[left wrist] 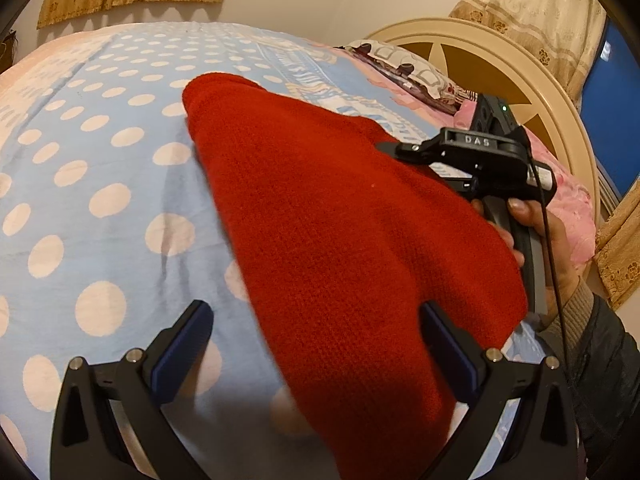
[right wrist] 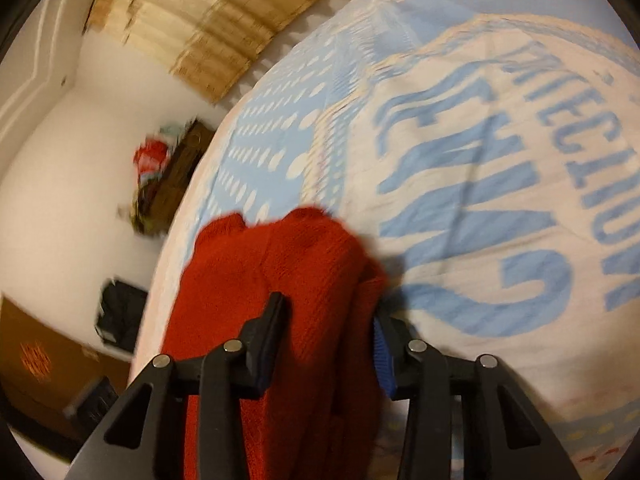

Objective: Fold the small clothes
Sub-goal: 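Close both grippers on the edge of the folded red sweater, then lift the folded sweater with both grippers and carry it across the bed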

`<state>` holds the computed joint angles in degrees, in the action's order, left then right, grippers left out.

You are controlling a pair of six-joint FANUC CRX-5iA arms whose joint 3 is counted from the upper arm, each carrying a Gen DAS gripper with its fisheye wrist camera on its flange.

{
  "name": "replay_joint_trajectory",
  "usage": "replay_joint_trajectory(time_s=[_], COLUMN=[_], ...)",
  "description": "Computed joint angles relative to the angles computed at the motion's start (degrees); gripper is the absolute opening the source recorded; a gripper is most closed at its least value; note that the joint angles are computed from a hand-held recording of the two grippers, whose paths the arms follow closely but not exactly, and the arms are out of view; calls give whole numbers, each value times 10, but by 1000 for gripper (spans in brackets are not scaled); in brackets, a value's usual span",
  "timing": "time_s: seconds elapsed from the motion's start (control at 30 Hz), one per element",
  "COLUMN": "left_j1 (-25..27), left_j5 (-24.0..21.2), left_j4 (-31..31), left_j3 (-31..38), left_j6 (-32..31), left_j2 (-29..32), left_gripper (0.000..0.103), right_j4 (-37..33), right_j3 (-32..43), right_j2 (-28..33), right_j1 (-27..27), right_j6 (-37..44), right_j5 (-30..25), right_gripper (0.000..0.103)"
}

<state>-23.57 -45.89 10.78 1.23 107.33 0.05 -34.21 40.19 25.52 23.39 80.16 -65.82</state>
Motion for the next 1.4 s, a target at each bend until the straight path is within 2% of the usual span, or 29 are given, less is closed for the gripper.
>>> replay_joint_trajectory(time_s=[0.1, 0.17, 0.3, 0.37, 0.5, 0.6, 0.7, 0.9, 1.4], left_j1=[2, 4, 4, -1, -4, -12, -22, -29, -36], left_j5=[5, 12, 35, 27, 19, 1, -21, -57, -87], left_j4=[9, 20, 67, 50, 39, 3, -30, -54, -80], left_j3=[-5, -12, -31, -18, -7, 15, 29, 36, -1], left_j6=[-9, -20, -74, -66, -58, -30, -3, 5, 38], left_j2=[-1, -3, -7, -3, -4, -2, -6, -21, -86], left_gripper=[103, 102, 75, 71, 52, 47, 44, 43, 42], right_j4=[-21, -28, -17, 9, 40, 91, 139, 161, 195], right_j3=[-5, -9, -17, -16, -29, -45, -52, -79, -162], right_j2=[-4, -5, -11, -9, -21, -37, -47, -75, -136], right_j1=[-1, -4, 5, 18, 31, 51, 71, 95, 153], right_j6=[18, 19, 35, 28, 12, 0, -37, -48, -80], right_j5=[6, 10, 22, 26, 42, 57, 60, 73, 117], right_gripper=[38, 32, 30, 30, 29, 29, 28, 28, 28])
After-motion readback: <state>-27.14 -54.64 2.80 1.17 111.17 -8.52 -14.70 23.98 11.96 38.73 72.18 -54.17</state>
